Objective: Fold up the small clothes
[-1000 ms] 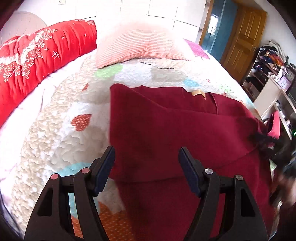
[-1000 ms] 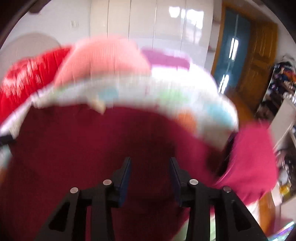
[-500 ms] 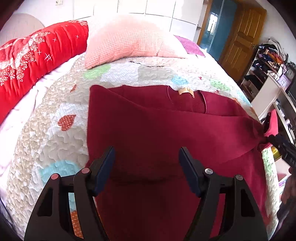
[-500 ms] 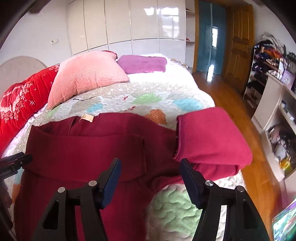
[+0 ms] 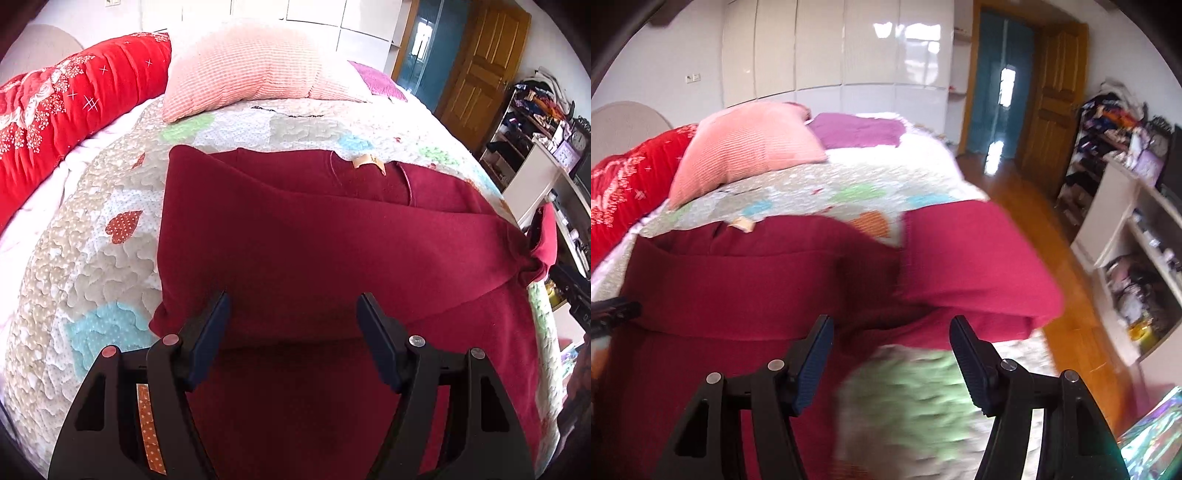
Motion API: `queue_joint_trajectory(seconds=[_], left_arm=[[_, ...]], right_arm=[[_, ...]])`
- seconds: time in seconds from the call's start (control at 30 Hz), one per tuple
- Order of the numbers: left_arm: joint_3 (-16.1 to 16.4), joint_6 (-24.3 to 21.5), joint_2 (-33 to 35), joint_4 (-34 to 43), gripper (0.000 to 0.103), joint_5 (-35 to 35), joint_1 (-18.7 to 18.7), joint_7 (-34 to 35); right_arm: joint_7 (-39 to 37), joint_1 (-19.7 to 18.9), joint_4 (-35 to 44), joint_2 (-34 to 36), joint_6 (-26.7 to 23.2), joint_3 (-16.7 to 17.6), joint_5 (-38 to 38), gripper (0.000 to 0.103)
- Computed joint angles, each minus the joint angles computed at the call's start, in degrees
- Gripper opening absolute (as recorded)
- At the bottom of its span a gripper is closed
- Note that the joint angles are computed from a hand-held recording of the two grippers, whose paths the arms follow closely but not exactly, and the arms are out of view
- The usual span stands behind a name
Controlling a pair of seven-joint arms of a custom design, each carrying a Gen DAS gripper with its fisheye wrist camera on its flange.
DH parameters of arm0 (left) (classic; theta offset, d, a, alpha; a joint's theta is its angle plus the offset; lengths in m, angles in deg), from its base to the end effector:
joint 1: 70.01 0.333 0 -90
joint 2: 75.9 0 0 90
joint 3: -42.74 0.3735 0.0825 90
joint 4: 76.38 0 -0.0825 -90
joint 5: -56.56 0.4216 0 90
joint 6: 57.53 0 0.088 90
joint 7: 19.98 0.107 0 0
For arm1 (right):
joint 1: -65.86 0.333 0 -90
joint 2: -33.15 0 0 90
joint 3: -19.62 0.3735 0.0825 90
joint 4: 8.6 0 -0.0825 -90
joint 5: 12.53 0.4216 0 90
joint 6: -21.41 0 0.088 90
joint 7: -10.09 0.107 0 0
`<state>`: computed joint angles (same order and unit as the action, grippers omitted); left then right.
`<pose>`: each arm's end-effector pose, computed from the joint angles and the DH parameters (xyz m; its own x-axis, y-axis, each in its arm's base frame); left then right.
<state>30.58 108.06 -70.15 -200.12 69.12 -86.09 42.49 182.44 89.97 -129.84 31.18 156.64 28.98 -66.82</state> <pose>0.5508 -0.3066 0.4579 -0.2386 -0.9615 0.1361 -0.8059 0.1179 -0.5802 0.5012 0.3198 0.5007 -0.2737 -0.9584 0.0813 -0.6937 0.1382 -0.7069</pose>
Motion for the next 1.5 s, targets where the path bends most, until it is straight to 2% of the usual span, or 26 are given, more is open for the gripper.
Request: queue_joint_trajectory(seconds=[0.07,0.13,0.27,0.4,0.47,0.57,0.63,0.7,0.77,0.87,0.93,0.97,1.07,1.17,1.2,1.3,1.43,1.5], left_arm=[[-0.07,0.78,0.49,-0.13,0.071,-0.84,0.17,0.16],[-0.03,1.06,1.47,0.02,0.071,-1.81,0.23,-0.18],[1.78,1.31,2.22,0.32,0.072,2.99,-1.51,-4.09],[2.02,2.19,2.59,0.28,0.078,5.64,-1.75,-5.67],[2.94,2.67,2.68,0.16,0.079,8.29,-2.51,-7.71],[3.86,2.27,2.87,0.47,0.080,12.59,-3.43,-10.77],[3.68,2.24,3.13,0.71,0.081,13.32,-3.23,-11.23],[3.57,2.48,3.33,0.80,0.082,13.64,-3.06,-11.48],[3.57,2.69,3.47,0.87,0.082,13.97,-3.01,-11.60],[3.93,2.48,3.65,1.14,0.083,15.27,-3.39,-12.68],[3.96,2.22,3.73,1.31,0.083,15.85,-3.45,-13.06],[3.85,2.31,3.79,1.32,0.083,15.75,-3.31,-12.94],[3.53,2.65,3.78,1.17,0.083,15.13,-3.03,-12.55],[3.64,3.03,3.75,0.99,0.083,15.15,-3.10,-12.64],[3.58,3.20,3.73,0.91,0.083,14.97,-3.03,-12.52],[2.57,3.97,3.55,0.42,0.083,12.21,-2.02,-10.05],[-2.89,5.13,2.45,-0.95,0.083,-2.47,2.82,3.10],[-3.66,6.64,1.15,-2.09,0.083,-7.70,3.59,7.26]], right_arm=[[1.86,-0.34,-1.90,-1.92,-3.04,0.00,-2.04,0.063],[2.91,-1.16,-3.77,-3.44,-3.44,-0.09,-2.97,0.063],[3.74,-2.91,-4.60,-3.80,-0.30,-0.17,-4.80,0.063],[5.10,-3.51,-1.36,-0.31,1.78,-0.34,-8.89,0.072],[5.65,-3.65,1.54,2.68,1.81,-1.38,-7.96,0.072],[4.83,-4.37,3.34,5.31,6.61,-3.67,-3.43,0.072],[2.27,-4.34,4.57,6.90,5.91,-4.52,0.19,0.067],[0.93,-4.43,4.11,7.14,7.53,-5.35,2.44,0.052],[0.83,-4.34,3.18,6.64,9.05,-5.90,2.67,0.050],[0.24,-4.12,2.54,6.06,9.67,-6.00,2.16,0.037],[-0.37,-4.14,2.08,5.68,10.18,-5.99,2.03,0.024],[-0.15,-4.14,1.67,5.33,11.11,-5.97,1.29,0.011],[1.49,-3.95,0.56,3.73,12.19,-5.53,-2.33,0.008],[0.89,-4.26,-0.59,1.30,13.02,-4.70,-2.86,0.006],[0.66,-4.65,-1.27,0.24,14.47,-4.58,-2.25,0.005],[-0.82,-6.44,-4.06,-3.17,22.90,-4.52,1.97,0.004],[-5.91,-7.95,-4.96,-5.89,31.00,-3.36,8.26,0.004],[-9.80,-7.90,-4.16,-6.08,33.70,-2.64,11.69,0.004]])
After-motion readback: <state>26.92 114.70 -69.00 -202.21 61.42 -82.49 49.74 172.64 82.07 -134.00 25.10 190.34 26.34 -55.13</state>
